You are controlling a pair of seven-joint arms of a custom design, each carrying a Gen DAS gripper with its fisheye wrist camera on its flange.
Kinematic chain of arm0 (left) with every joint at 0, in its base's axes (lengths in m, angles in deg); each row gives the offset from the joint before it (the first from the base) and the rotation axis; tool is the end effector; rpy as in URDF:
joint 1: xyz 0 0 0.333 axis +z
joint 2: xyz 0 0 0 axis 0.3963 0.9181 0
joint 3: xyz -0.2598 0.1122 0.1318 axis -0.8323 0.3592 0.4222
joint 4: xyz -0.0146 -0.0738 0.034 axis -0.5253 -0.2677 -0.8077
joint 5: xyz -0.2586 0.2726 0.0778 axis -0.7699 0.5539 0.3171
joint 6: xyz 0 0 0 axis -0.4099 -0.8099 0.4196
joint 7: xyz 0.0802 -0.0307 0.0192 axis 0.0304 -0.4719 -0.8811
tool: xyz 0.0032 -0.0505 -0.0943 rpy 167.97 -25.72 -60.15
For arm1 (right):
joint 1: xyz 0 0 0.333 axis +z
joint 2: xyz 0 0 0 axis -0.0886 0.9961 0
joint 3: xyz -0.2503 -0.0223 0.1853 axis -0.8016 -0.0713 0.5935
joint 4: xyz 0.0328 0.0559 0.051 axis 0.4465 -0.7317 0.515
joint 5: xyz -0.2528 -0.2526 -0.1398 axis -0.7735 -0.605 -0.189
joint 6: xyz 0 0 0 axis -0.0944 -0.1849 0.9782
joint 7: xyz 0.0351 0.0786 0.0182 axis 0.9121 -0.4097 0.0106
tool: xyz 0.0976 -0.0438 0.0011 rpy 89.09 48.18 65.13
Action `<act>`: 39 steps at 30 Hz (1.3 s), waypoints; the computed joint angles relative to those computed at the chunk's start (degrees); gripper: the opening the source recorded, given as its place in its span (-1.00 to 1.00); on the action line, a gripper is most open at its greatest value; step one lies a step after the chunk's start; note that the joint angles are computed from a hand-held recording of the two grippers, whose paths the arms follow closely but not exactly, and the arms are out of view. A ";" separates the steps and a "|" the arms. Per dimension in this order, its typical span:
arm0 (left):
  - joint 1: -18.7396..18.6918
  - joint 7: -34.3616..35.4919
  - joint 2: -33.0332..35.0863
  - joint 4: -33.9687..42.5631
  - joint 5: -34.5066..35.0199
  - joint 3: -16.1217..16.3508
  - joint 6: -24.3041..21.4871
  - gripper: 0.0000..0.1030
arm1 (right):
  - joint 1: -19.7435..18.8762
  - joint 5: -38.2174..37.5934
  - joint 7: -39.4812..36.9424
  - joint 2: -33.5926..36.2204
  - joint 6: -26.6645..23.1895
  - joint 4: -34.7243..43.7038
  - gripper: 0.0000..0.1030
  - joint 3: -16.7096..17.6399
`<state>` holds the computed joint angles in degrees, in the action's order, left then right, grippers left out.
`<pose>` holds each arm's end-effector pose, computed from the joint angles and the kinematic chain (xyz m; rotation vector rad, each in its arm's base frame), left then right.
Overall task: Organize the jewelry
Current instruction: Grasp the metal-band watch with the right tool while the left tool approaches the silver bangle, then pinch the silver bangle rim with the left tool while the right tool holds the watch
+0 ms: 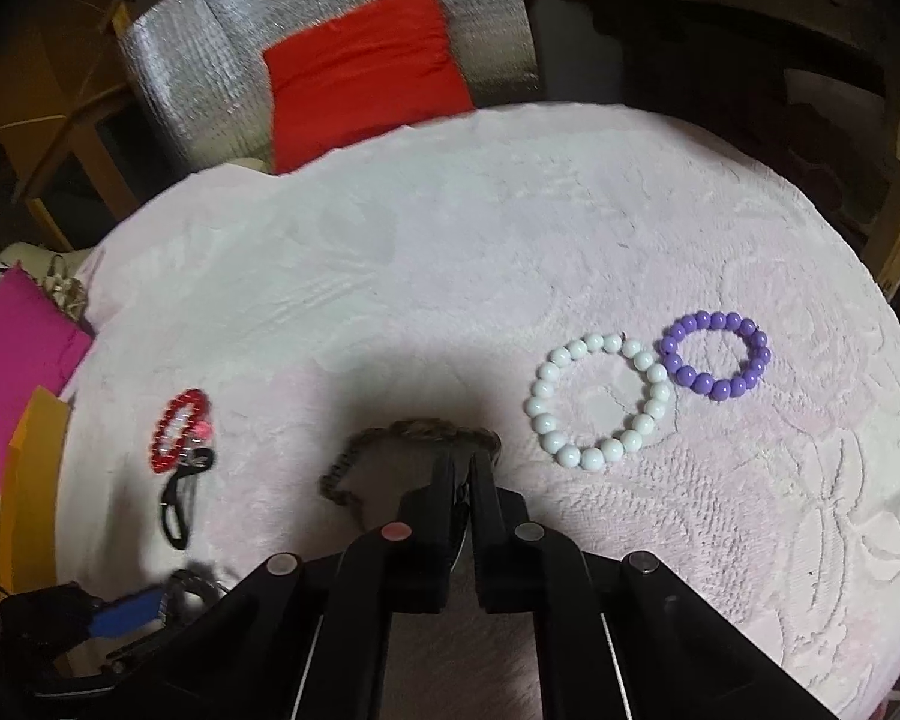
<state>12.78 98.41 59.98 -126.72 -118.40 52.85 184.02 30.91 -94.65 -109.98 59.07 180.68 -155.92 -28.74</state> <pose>0.5145 -0.2151 0.5437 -0.9762 2.8124 -0.9294 0.4434 0.4183 0.5487 -1.1383 2.2975 -0.6241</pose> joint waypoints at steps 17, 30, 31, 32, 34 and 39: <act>-0.14 -0.67 -4.08 -3.41 0.61 0.94 2.96 -0.28 | -2.11 -1.20 6.62 -8.50 9.09 -9.05 -0.93 1.33; -0.95 4.66 -4.64 -3.89 -2.00 1.00 -1.21 -0.70 | -7.33 7.50 6.56 -12.86 21.34 -17.91 0.18 2.60; -1.04 5.57 -4.99 -4.21 -2.48 1.09 -1.10 -0.72 | -7.09 8.58 3.98 -11.37 20.28 -16.23 0.16 2.61; -1.15 6.35 -5.65 -4.84 -2.98 1.17 -1.15 -0.73 | -6.78 9.29 1.71 -9.63 18.61 -14.15 0.16 2.68; -1.44 8.48 -6.22 -5.20 -4.46 1.59 -2.09 -0.75 | -5.79 11.86 -4.02 -6.02 13.78 -9.68 0.11 2.60; -1.65 10.14 -6.43 -4.95 -5.47 1.50 -4.27 -0.75 | -2.48 10.00 -10.63 -0.67 1.63 -1.77 -0.70 1.86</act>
